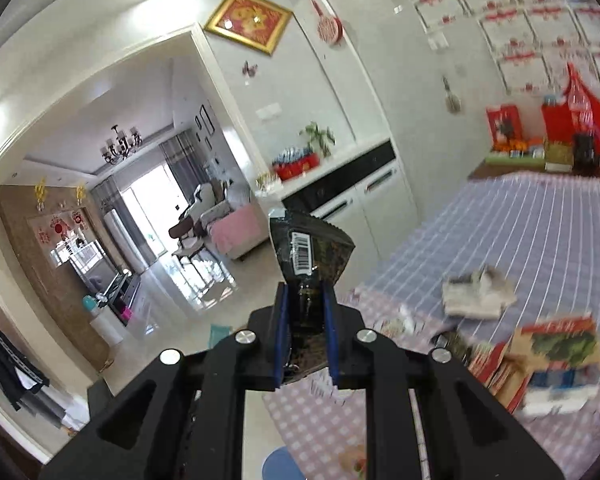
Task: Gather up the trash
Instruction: 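Carry the teal strip and black packet over the blue bin and release both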
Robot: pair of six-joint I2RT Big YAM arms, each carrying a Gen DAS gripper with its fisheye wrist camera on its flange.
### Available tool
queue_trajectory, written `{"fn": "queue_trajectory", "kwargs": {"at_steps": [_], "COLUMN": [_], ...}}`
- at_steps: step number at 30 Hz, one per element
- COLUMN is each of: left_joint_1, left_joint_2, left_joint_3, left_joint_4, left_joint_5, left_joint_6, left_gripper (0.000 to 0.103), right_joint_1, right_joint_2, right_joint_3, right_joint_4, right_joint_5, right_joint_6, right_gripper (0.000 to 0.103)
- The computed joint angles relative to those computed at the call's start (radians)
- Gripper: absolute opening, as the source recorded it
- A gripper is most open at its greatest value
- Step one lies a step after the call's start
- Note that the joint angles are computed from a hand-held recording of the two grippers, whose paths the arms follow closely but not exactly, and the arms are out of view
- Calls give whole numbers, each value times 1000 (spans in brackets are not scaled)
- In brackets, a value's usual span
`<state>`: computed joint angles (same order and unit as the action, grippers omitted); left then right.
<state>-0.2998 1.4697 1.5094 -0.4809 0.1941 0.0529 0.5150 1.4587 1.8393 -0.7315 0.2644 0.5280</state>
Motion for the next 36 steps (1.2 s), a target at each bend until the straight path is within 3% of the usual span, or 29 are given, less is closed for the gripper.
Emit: {"fn": "queue_trajectory", "kwargs": {"at_steps": [5,9,16,22,31,36], "left_joint_1": [-5,-4,19,78,196,238], "left_joint_2": [-2,-6,-35,-65,-86,-51], "left_joint_3": [23,25,-18,-64,-140,-168], "left_joint_4": [28,33,12,-27,-110,-177], "left_joint_5": [-5,-13,-66,-141,-199,-229], "left_joint_6": [-8,-18,-16,-26,-74,-104], "left_gripper": [9,9,9,9,9,9], "right_joint_1": [7,27,60,111,198,211], "right_joint_2": [13,23,171,346,605,701], "right_joint_3": [76,32,55,200,500,607], "right_joint_4": [-42,-44,-93,-163,-335,-416], "right_joint_5": [63,-2,-189,-294,-345,-362], "right_joint_6": [-72,-72,-27,-42,-88,-107], "right_gripper": [17,17,17,17,17,17]}}
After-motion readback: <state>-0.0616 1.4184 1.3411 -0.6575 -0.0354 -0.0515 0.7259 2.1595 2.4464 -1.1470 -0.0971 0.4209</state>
